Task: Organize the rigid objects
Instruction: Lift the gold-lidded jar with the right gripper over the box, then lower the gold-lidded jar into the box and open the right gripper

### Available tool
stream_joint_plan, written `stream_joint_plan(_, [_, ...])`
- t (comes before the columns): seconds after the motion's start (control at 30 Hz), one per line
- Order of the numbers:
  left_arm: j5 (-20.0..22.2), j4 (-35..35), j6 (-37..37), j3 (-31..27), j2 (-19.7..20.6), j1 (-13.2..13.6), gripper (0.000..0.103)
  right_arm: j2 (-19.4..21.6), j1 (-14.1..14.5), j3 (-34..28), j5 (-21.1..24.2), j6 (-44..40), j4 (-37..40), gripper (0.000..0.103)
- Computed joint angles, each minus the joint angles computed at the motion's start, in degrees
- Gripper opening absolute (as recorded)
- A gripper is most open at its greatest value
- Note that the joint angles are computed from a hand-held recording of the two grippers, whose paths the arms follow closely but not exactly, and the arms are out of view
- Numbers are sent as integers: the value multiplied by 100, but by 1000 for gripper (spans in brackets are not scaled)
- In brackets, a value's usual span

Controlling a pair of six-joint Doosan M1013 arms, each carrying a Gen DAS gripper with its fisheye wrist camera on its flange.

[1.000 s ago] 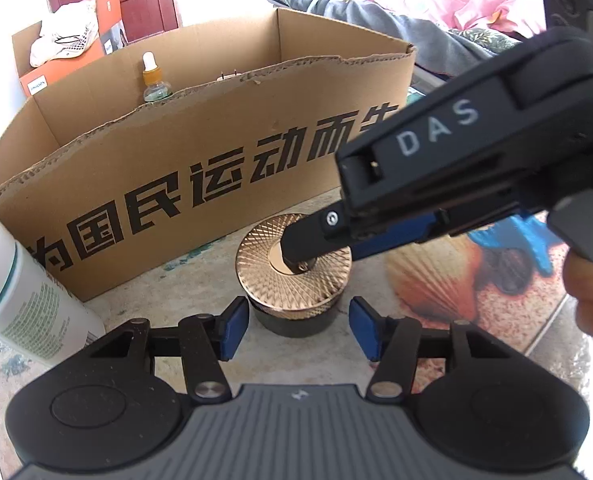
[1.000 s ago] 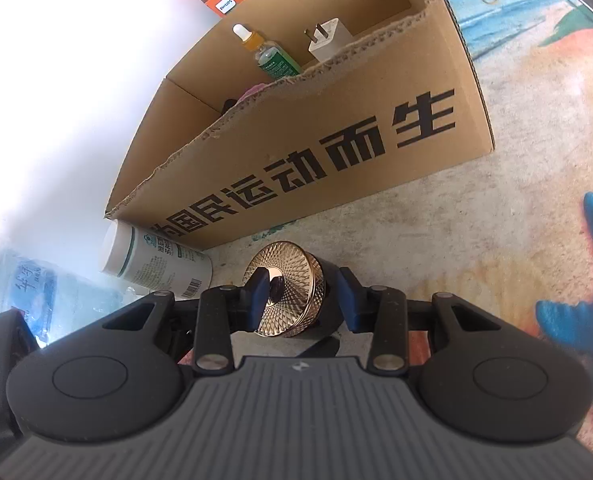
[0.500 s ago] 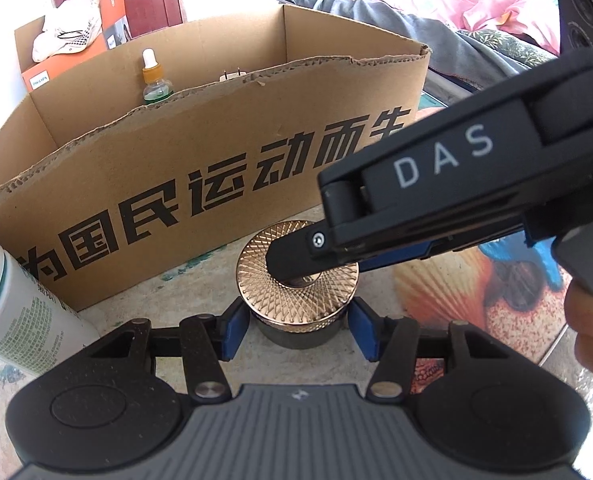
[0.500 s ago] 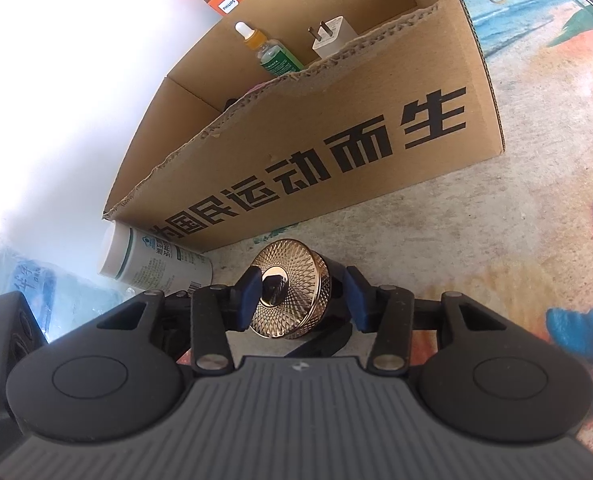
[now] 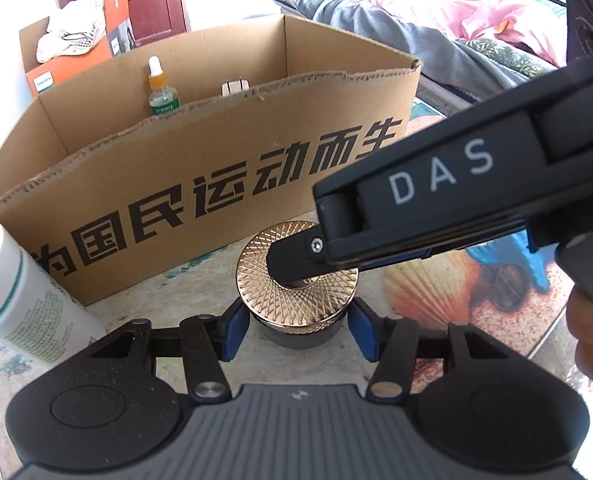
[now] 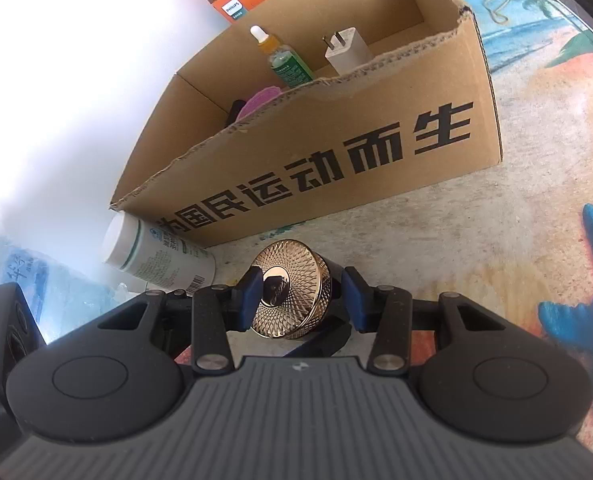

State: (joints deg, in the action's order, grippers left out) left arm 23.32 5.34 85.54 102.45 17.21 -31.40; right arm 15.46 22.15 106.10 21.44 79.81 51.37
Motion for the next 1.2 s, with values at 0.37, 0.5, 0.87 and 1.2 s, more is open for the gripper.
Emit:
stream_joint_plan(0.37, [-435, 1095, -1035, 225, -496, -74, 55, -440, 218, -64, -431, 422, -890, 42])
stream_joint_plan(0.5, [-571, 1447, -1377, 92, -594, -37, 55, -539, 234, -272, -534, 619, -1441, 42])
stream_joint_plan(0.87, [284, 70, -395, -1213, 138, 250, 55, 89, -228, -1484, 572, 799, -1906, 43])
stream_joint_plan(1.2, [1972, -283, -598, -2569, 1192, 526, 56, 1185, -497, -2638, 2008, 916, -1787, 43])
